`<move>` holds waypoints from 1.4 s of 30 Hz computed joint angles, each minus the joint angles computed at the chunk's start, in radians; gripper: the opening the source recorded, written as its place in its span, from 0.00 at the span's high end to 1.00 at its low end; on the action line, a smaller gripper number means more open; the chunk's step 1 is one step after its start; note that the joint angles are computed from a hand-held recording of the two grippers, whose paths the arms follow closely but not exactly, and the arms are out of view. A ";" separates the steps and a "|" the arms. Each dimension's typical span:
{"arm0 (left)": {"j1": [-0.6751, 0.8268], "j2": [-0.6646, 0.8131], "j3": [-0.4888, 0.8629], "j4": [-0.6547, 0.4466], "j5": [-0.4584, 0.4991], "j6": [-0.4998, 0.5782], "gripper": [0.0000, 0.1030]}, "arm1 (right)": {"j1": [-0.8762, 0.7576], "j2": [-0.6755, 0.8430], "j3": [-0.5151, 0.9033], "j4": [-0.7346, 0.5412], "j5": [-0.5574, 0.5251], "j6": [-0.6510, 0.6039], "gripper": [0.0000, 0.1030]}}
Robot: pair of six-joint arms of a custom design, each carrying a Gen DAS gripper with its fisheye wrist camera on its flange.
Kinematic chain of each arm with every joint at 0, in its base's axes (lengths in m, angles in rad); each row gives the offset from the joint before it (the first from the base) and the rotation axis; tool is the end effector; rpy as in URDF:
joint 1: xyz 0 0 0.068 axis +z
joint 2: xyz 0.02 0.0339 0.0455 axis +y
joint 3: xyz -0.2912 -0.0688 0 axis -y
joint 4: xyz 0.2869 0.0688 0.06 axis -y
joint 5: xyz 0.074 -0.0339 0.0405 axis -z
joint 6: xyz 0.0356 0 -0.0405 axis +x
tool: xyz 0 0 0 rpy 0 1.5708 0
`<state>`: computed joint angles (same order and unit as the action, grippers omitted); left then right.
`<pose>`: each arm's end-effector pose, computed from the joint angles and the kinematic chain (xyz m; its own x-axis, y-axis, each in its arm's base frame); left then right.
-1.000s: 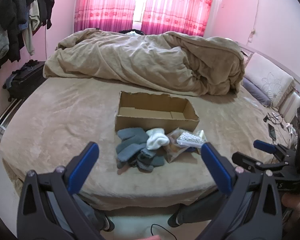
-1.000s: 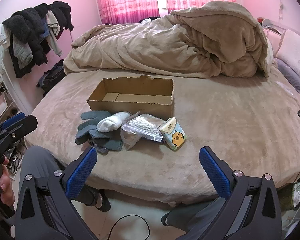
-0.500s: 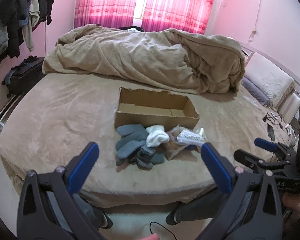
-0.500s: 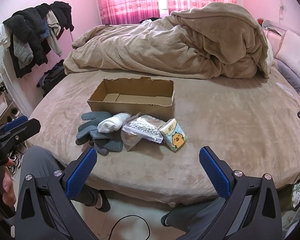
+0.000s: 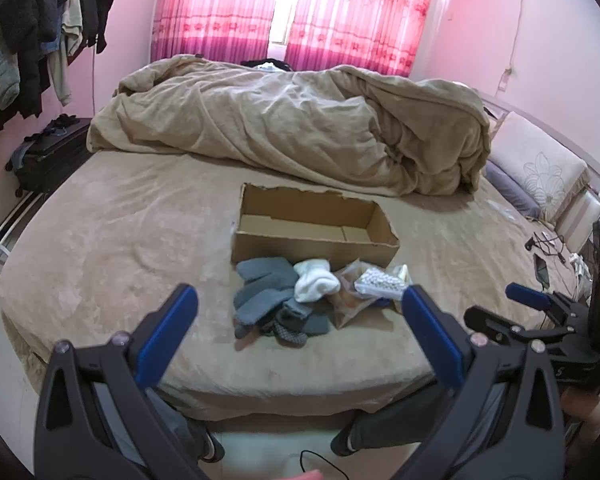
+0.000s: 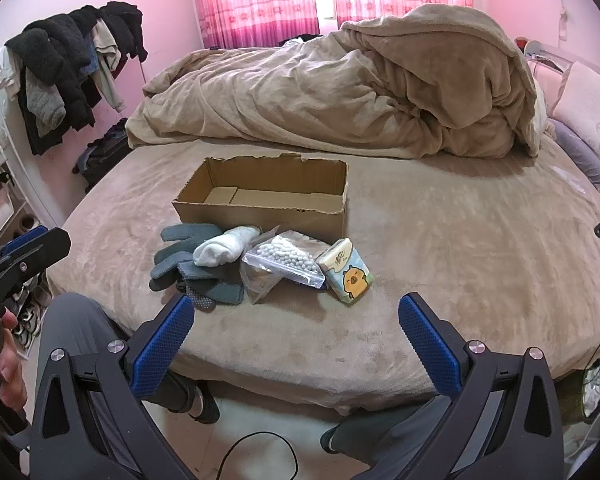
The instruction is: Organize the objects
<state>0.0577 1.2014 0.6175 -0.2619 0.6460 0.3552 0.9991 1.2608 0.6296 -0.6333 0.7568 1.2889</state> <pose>0.2560 -0.0067 0.2003 -0.5780 0.2448 -0.7784 0.5904 0.7840 -0.1918 0.1441 0.1788 0.1747 -0.6232 0.3220 -0.7127 0.3566 0.9281 0.1075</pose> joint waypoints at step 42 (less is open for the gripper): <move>-0.160 0.815 0.363 0.235 -0.228 -0.074 0.26 | -0.551 0.225 -0.230 0.596 -0.358 -0.536 0.01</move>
